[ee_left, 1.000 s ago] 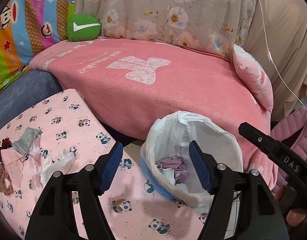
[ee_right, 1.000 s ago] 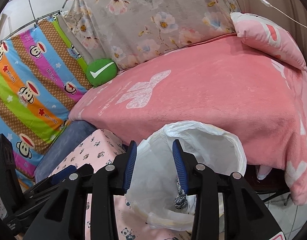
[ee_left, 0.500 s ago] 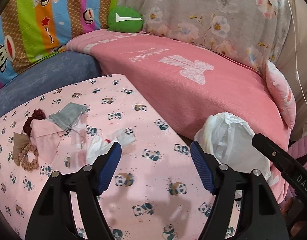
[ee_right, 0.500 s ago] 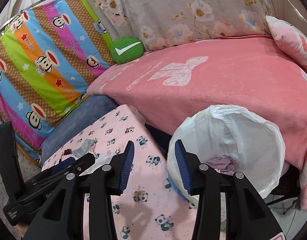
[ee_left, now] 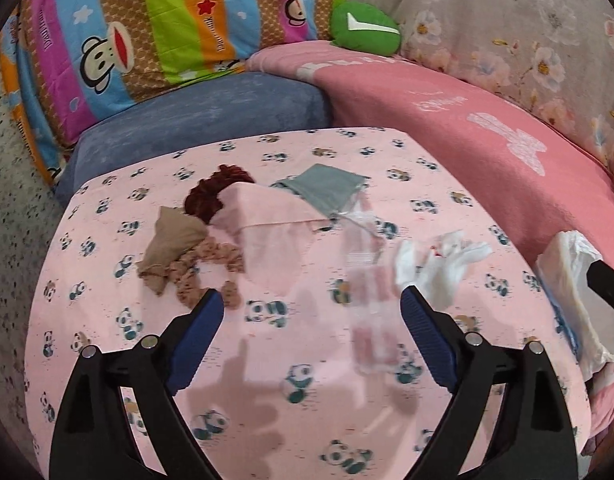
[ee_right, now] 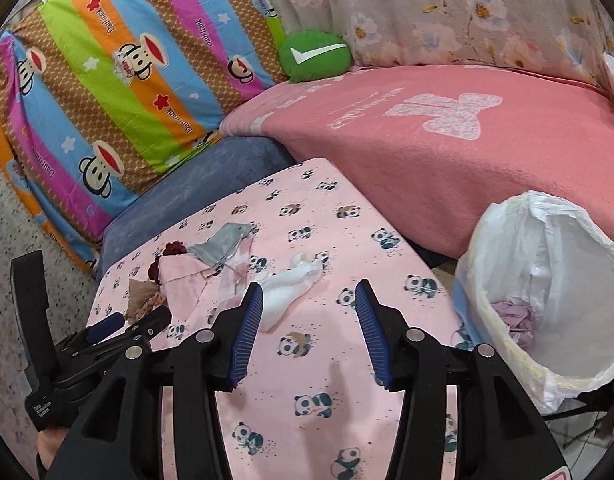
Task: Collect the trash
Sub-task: 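Move both grippers back over the remaining cloth items on the cushion, then grasp the beige stocking with the left gripper while the right gripper grasps the white sock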
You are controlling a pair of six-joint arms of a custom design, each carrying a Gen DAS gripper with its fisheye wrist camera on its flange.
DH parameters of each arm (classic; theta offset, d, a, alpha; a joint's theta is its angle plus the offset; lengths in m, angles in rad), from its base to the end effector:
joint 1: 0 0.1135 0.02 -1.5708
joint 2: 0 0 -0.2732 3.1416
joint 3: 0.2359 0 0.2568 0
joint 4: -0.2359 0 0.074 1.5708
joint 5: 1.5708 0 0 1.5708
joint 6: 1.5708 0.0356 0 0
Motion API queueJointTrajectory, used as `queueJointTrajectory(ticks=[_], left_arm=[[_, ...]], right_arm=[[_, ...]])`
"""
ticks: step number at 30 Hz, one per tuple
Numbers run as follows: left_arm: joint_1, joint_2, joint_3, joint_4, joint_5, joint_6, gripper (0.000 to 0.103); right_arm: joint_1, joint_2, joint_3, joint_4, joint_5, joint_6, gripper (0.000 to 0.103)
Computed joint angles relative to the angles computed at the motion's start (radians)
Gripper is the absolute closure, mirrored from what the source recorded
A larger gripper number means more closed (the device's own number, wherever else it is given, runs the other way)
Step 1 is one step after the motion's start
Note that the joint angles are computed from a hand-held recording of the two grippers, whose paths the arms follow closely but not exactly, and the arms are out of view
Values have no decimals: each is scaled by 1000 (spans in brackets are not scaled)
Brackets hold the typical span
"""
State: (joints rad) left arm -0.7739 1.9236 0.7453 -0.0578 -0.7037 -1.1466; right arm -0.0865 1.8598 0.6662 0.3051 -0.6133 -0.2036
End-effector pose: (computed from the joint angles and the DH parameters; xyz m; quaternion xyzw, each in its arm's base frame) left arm 0.2296 -0.1922 0.0666 -0.2279 0.8990 0.0667 0.3681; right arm 0.3113 -0.0064 0.0853 -0.1534 0.8910 0.2354 0.3567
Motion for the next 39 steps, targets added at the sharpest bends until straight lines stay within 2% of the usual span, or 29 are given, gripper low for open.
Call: queueJointTrajectory(ticks=[6,12,15,17,20,22,24,25,27,28,32,34,36,39], left_arm=[[110,-63,-165,59,-1,31,17],[299,-117,-318,301,91,197,17],[374,-92,-351,428,155,268,17],[429,-64,-366,515,216,313,17],[485,-25,-367,586,268,350,18],[517,-2,-364,625,307,378,22],[548,25,-360,661,357,404,33],[559,35,-357,669,375,410,36],[573,53,-358,695,403,417,50],[577,60,-359,708,415,419,52],[570,57,-366,723,420,424,70],[563,40,-370,715,416,415,77],[560,17,-377,706,414,405,80],[537,-21,-379,681,395,390,82]], right_arm=[[148,20,-26,71,84,35,53],[264,102,13,110,176,108,53],[305,151,38,131,217,133,46],[325,186,60,137,240,148,45],[348,234,93,148,282,170,41],[357,265,117,148,303,186,40],[359,292,147,135,313,196,40],[360,304,160,129,316,200,40],[364,330,187,122,330,203,40],[369,344,199,120,343,204,40],[367,383,243,90,349,209,41],[366,395,258,78,350,206,48],[365,405,275,51,348,191,70],[357,402,268,51,332,186,89]])
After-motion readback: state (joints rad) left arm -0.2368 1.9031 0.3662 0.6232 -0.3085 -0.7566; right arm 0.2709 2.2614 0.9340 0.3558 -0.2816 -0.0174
